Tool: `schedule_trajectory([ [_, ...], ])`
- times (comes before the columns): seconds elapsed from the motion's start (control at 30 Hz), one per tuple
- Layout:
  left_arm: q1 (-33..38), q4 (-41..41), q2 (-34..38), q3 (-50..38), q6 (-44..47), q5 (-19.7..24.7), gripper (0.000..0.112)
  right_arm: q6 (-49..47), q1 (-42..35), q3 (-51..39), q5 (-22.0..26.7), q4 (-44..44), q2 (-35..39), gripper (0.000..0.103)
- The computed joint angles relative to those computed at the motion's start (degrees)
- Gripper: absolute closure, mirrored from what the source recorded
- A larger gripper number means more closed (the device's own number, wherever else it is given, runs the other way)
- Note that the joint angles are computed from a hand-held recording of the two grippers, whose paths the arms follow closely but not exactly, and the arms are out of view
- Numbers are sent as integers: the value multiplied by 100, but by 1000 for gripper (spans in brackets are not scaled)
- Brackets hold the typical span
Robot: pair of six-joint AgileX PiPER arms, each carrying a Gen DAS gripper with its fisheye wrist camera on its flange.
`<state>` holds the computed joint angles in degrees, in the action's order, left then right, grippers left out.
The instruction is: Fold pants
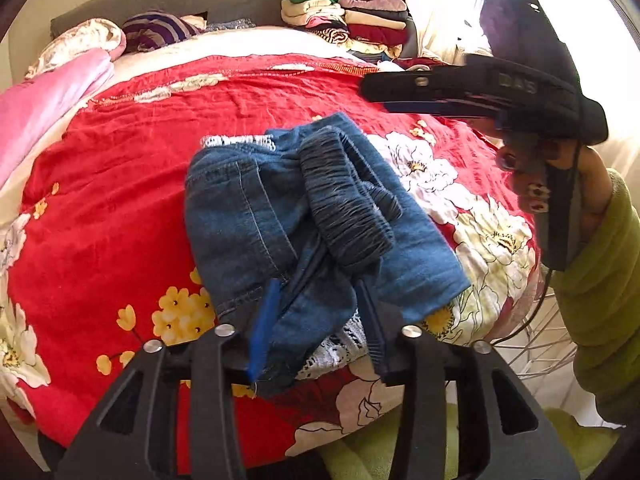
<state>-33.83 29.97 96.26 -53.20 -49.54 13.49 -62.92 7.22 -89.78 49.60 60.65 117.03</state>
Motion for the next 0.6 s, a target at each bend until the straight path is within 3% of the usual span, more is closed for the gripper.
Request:
schedule_trajectory([
  [0.23,-24,506,-216,-19,-479,83,52,-680,-229,796,-362,362,-585,25],
  [0.43,85,1003,-222,-154,-973,260,50,-1004,-287,1246,-731,469,-763,21],
  [0.47,131,1040,-177,-213,-1007,307,35,-1023,-270,1296,-823,459,-762,21],
  [0.5,141,1179,-147,-257,-1146,364,30,-1074,-265,1354,-875,480,-772,21],
  [0.6,231,1391,-5,-394,-1287,460,28,-1128,-228,1463,-1051,504,-738,21],
])
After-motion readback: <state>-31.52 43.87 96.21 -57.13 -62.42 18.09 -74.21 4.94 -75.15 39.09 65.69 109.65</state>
